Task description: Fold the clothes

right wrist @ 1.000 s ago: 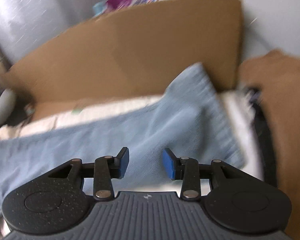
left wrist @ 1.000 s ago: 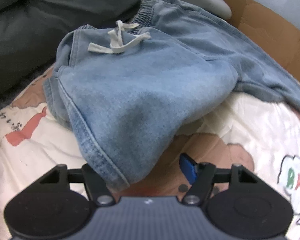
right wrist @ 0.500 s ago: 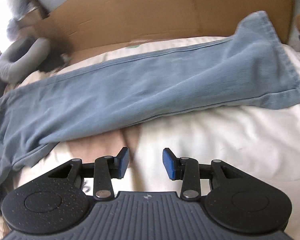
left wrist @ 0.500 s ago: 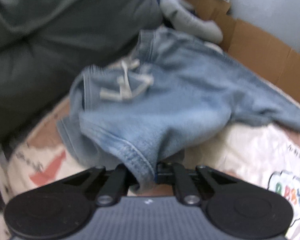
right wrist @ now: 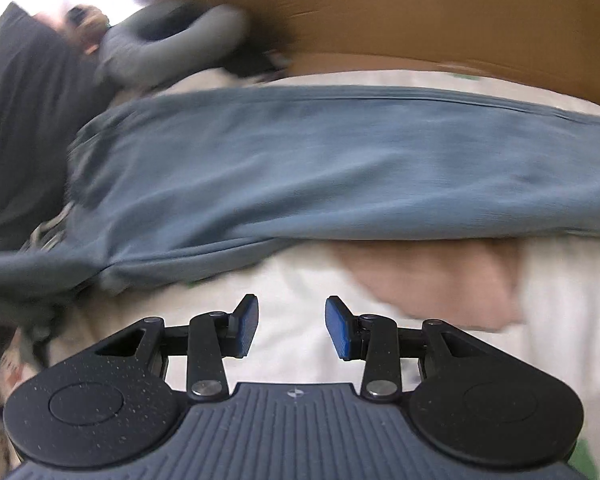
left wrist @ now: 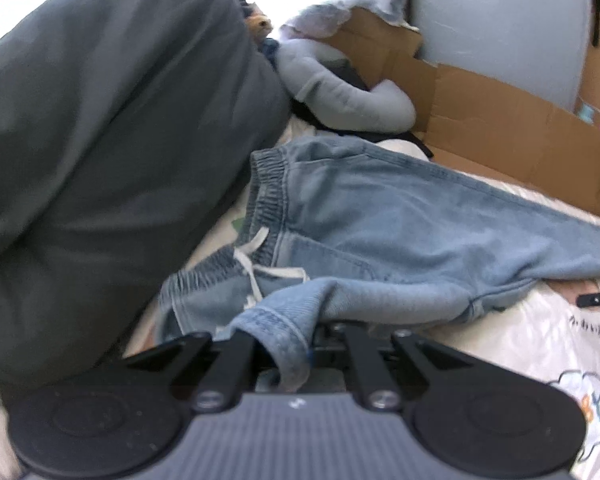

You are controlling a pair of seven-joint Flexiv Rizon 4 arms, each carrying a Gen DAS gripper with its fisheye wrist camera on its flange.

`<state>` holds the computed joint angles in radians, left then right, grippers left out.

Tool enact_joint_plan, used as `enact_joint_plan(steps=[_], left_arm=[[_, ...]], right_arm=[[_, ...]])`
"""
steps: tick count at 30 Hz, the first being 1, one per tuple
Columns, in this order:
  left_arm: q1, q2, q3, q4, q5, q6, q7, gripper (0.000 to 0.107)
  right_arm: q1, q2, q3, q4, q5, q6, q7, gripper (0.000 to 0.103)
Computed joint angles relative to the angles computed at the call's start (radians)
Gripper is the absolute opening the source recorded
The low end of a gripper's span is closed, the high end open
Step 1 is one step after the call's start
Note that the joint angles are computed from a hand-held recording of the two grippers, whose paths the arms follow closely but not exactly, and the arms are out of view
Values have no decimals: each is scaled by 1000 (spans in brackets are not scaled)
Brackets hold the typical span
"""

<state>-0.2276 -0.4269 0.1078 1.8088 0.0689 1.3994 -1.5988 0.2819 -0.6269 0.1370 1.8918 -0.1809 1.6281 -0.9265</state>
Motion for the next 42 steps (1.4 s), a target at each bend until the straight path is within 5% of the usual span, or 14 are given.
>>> enact_joint_plan(steps=[3,6,11,22,28,38,40,41,42], left_arm=[[32,-7,-30,-26,-9,-14,67,6],[47,-20,-43,-42,-32,-4,91,6],[68,-37,-66,-47,-71,17,131,6],[125,-57,-135,-61,-178,24,271,6],[158,-60,-181,-47,-240,37,342,6],[192,-45,-232,13,-336,81,377,6],[189,-43,-231,17,-344,83,378,6],[188,-42,-231,18,-347,83,377,6],[187,-40,-230,20,-350,84,377,6]], right_arm=[[-33,-24,93,-48,-27,-31,-56,44],[-148,-88,304,-121,-53,-70,-219,45],[-177,-165,460,-220,-26,-141,-354,48],[-16,-279,476,-369,62,-96,-434,50],[43,-366,516,-483,76,-167,-486,54],[204,-477,424,-684,126,-206,-489,58],[218,-501,425,-724,136,-228,-498,49],[219,-512,436,-744,143,-245,-509,23],[212,-521,457,-759,151,-269,-533,11]])
